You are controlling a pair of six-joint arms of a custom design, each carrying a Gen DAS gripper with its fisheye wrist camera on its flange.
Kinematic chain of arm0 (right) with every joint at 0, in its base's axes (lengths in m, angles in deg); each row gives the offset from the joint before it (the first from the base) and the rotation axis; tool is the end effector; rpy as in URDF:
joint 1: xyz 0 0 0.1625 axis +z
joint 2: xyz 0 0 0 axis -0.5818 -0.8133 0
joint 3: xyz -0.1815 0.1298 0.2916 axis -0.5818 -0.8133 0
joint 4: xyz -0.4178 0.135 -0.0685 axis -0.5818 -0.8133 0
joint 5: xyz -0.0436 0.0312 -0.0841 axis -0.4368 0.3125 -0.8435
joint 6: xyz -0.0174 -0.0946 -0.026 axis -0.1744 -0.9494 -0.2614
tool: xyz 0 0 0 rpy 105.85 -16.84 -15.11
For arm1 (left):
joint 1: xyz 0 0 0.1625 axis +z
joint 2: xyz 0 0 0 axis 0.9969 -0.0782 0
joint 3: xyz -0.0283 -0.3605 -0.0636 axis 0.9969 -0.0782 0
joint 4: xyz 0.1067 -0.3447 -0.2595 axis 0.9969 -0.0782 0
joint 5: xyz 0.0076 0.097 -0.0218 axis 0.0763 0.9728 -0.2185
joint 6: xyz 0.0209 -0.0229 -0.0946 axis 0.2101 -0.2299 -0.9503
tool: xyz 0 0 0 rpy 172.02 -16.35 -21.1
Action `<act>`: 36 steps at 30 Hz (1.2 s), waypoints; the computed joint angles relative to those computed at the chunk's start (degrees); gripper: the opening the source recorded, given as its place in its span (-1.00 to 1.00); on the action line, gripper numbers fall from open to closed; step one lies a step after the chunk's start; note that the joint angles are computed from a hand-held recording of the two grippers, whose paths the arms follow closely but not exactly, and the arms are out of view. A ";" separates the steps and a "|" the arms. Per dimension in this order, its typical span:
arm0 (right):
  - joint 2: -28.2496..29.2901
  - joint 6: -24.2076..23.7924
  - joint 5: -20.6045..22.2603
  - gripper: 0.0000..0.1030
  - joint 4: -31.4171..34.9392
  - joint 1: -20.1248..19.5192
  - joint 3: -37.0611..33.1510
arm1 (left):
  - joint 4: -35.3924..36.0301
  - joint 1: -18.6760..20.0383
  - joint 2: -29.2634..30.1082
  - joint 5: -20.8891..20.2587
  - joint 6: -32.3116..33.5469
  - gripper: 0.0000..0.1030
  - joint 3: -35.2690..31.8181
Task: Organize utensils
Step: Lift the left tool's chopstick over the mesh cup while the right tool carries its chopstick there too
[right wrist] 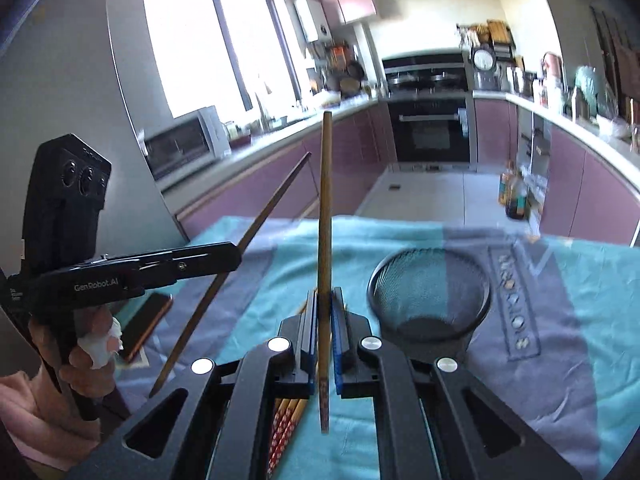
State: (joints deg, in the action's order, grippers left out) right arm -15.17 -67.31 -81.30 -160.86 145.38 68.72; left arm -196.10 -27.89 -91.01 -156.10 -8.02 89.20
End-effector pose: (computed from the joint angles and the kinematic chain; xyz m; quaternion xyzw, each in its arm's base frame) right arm 0.2513 -0.4071 0.1410 0.2394 -0.8632 0.4130 0.1643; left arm -0.1588 -0.5341 0.2428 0.3336 0.9010 -0.2743 0.0407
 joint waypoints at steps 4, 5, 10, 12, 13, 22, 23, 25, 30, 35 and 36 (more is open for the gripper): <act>-1.78 -1.52 0.10 -0.89 -0.82 0.69 -1.21 | -4.81 -1.82 2.62 -0.89 -0.12 -0.85 -1.73; -2.28 -1.67 0.60 -0.89 -0.65 0.57 -1.33 | -5.36 -2.07 3.55 -1.19 -0.51 -0.85 -2.51; -3.94 -3.47 0.20 -0.89 -0.91 0.85 -2.73 | -11.61 -3.81 10.49 -2.27 -1.80 -0.85 -7.75; -4.27 -4.08 0.52 -0.89 -1.14 0.64 -3.26 | -14.20 -4.55 13.59 -2.04 -1.94 -0.85 -9.93; -4.33 -4.62 0.32 -0.89 -1.51 0.60 -3.63 | -15.46 -4.72 15.30 -2.20 -2.07 -0.85 -11.07; -2.81 -6.96 0.23 -0.89 -5.47 -0.76 -5.17 | -23.66 -6.26 27.26 -0.57 -0.84 -0.85 -18.80; -2.11 -7.34 -0.20 -0.89 -6.10 -1.13 -5.52 | -23.97 -6.36 28.23 -0.23 -0.59 -0.85 -19.41; -1.34 -7.42 -0.99 -0.89 -6.39 -1.14 -5.54 | -24.11 -6.10 30.06 -0.06 -0.65 -0.85 -20.20; -0.80 -5.66 -1.19 -0.89 -2.60 -3.19 -5.56 | -23.08 -5.58 31.82 2.83 0.12 -0.85 -20.56; -0.57 -3.36 -1.89 -0.89 2.50 -4.81 -5.73 | -19.42 -4.61 32.42 4.55 1.80 -0.85 -20.73; -0.46 -3.03 -2.09 -0.89 3.06 -5.01 -5.77 | -18.56 -4.31 31.52 4.88 2.47 -0.85 -19.69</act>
